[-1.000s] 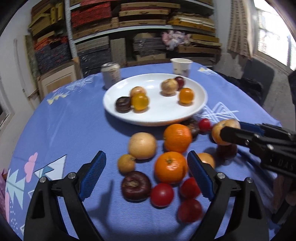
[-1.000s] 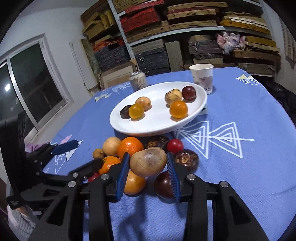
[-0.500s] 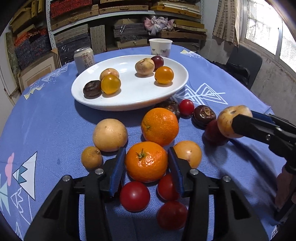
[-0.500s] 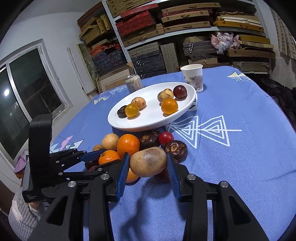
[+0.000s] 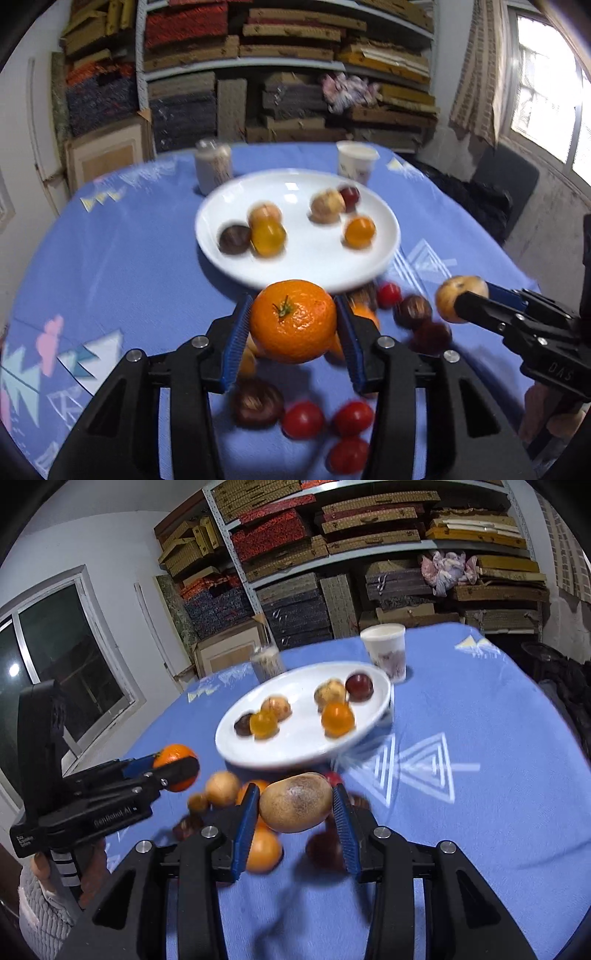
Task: Organize fruits
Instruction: 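Carry the orange and speckled pear onto the white plate and release both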
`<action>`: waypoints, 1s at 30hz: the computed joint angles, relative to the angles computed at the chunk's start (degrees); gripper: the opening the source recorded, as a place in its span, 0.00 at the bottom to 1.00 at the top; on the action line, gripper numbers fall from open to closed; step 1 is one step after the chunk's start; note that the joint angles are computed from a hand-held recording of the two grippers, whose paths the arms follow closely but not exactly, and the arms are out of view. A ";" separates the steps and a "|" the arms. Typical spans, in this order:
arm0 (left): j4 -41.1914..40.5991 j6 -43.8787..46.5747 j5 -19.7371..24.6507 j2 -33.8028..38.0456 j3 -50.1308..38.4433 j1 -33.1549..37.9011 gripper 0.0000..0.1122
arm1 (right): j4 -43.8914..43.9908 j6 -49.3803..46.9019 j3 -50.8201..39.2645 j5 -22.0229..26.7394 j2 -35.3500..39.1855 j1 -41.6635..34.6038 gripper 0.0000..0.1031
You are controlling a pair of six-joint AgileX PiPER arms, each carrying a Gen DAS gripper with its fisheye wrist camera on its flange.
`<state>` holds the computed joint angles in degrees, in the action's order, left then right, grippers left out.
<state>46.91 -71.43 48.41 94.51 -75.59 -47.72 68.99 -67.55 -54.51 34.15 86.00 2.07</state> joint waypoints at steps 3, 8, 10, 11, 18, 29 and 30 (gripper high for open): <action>-1.14 4.69 2.87 1.81 -8.06 3.06 0.40 | -7.00 8.60 -8.81 -0.67 1.56 2.22 0.40; -7.04 10.50 2.64 8.68 -19.82 10.49 0.40 | -22.48 22.73 -22.26 -2.97 10.15 10.13 0.40; -10.13 14.08 3.03 13.23 -24.78 13.48 0.40 | -26.56 26.70 -25.26 -3.42 14.24 12.18 0.40; -11.90 16.36 3.58 15.84 -27.60 15.03 0.40 | -28.58 28.58 -26.99 -3.26 16.74 13.12 0.40; -21.80 26.16 3.66 27.27 -38.78 22.27 0.40 | -37.88 35.94 -33.64 -2.05 24.68 15.58 0.40; -21.18 25.33 1.10 28.53 -37.59 23.27 0.63 | -37.73 37.54 -35.41 -1.67 26.23 14.49 0.75; -19.80 24.11 0.85 27.80 -36.73 22.86 0.66 | -37.32 37.42 -34.35 -2.67 25.44 14.52 0.76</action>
<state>27.11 -47.32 49.27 122.31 -112.32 -24.86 31.67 -30.13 -88.85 31.48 111.44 16.58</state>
